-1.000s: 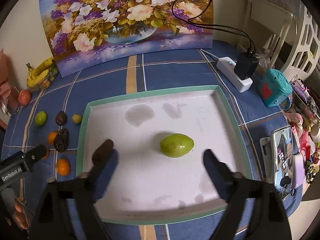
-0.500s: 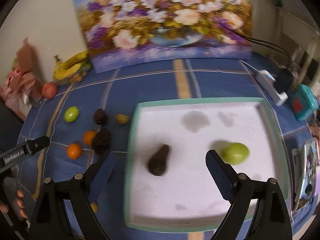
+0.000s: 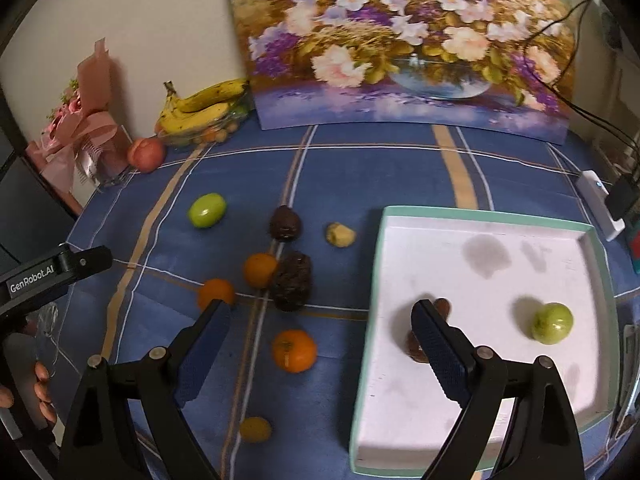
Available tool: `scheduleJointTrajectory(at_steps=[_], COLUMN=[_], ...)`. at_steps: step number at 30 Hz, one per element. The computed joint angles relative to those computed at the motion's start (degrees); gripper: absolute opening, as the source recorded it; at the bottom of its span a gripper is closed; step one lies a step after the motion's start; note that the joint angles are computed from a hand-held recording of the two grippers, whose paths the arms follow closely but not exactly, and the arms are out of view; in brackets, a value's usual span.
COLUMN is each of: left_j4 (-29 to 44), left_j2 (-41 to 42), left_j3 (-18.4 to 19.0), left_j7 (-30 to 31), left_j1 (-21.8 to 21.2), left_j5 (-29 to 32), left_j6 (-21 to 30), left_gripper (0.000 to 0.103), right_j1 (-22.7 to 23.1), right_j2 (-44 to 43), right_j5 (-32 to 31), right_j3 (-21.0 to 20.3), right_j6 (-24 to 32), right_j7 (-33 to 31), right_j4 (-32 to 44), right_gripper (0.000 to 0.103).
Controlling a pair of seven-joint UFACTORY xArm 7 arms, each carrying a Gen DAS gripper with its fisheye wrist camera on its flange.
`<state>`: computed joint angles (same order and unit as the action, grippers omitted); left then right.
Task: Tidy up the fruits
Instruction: 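Move both tools back toward the oranges on the tablecloth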
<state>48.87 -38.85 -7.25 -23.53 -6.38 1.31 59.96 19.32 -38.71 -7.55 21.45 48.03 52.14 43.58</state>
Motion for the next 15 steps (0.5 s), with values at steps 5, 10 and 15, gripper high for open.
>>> scheduleJointTrajectory(at_steps=[5,10,15], left_j4=[-0.41,-1.24,-1.95], left_j2=[2.62,5.61,8.06], left_j3=[0.32,0.24,0.68], left_j7=[1.82,2.92,3.92], left_j1=[-2.36,-4.1,-5.77], left_j5=[-2.49,-4.59,-7.22], left_j6=[-1.08,-2.57,-3.72], left_gripper=[0.103,0.102,0.089], right_j1=[0.36,1.51,2.8], right_j2=[2.31,4.75,7.8], right_j5=[0.21,1.26,2.38], right_j3=[0.03,-0.85,-1.82], right_j6=[-0.61,-1.6,-0.13], right_j7=[-0.25,-0.81,-2.35], right_j4=[0.5,0.16,0.39], right_gripper=[0.092,0.092,0.092])
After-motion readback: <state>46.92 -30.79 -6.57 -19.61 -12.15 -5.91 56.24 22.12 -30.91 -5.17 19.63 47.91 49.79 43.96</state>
